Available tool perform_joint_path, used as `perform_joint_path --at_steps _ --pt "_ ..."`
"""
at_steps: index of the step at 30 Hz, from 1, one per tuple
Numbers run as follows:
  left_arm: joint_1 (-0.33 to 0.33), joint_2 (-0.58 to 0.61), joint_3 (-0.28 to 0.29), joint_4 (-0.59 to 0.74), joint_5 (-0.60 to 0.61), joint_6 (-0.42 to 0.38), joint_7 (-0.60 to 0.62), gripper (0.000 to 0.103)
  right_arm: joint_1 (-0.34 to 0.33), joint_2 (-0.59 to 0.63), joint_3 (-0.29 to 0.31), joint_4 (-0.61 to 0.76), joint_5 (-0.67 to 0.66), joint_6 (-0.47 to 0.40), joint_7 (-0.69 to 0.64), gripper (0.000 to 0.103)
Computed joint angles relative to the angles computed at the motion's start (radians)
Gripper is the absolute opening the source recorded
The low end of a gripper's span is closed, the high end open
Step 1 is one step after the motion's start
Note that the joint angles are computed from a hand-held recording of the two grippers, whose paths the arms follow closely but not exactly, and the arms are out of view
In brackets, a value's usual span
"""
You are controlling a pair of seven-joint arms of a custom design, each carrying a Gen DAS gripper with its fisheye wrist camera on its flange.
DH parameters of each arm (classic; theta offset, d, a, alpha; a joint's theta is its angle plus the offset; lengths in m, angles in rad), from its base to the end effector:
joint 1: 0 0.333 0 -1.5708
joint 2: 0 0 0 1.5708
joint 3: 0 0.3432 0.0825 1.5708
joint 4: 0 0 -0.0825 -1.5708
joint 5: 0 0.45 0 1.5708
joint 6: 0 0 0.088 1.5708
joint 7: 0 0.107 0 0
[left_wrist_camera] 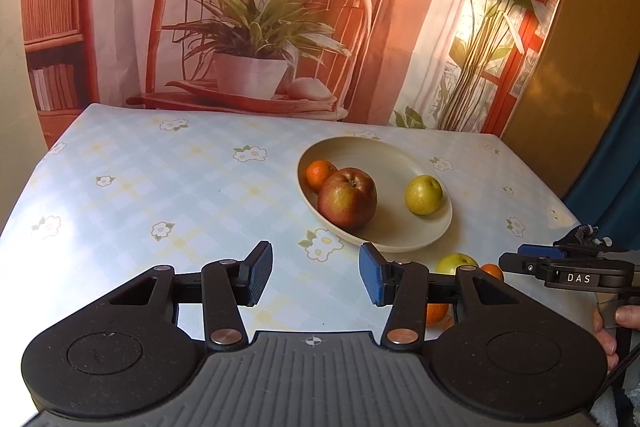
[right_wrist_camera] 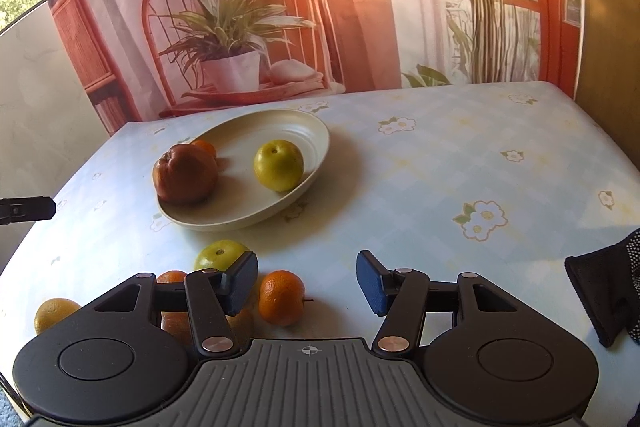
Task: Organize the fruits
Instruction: 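Move both grippers back toward the loose fruits on the table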
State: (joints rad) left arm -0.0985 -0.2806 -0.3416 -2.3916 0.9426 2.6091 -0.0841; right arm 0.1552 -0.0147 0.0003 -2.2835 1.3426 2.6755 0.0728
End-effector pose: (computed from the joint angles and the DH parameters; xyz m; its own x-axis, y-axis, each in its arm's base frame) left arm 0.4780 -0.2496 0.4549 0.3909 -0.9066 0.1587 -0.5738 -0.3749 -0.7282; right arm 0.5808 0.0609 0.3698 0.5592 -0.8075 -0.1879 -0.6258 -0.2624 -0.7345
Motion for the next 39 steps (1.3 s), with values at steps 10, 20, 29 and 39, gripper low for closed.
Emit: perform_joint_path --at_steps 10,20,29,39 --pt "-0.026 0.057 0.014 0.038 -0.020 0.041 0.056 0.050 0.001 -0.041 -0.009 -0.041 -0.043 -0.030 0.004 0.052" --pt "-0.049 0.133 0.046 0.069 -0.108 0.141 0.189 0.050 0.002 -0.084 -0.037 -0.100 -0.170 -0.073 0.048 0.052" --pt "-0.054 0.129 0.046 0.067 -0.105 0.137 0.180 0.050 0.007 -0.122 -0.052 -0.135 -0.235 -0.127 0.080 0.052" --pt "-0.045 0.082 0.019 0.047 -0.068 0.081 0.104 0.050 0.027 -0.189 -0.069 -0.184 -0.270 -0.166 0.098 0.052"
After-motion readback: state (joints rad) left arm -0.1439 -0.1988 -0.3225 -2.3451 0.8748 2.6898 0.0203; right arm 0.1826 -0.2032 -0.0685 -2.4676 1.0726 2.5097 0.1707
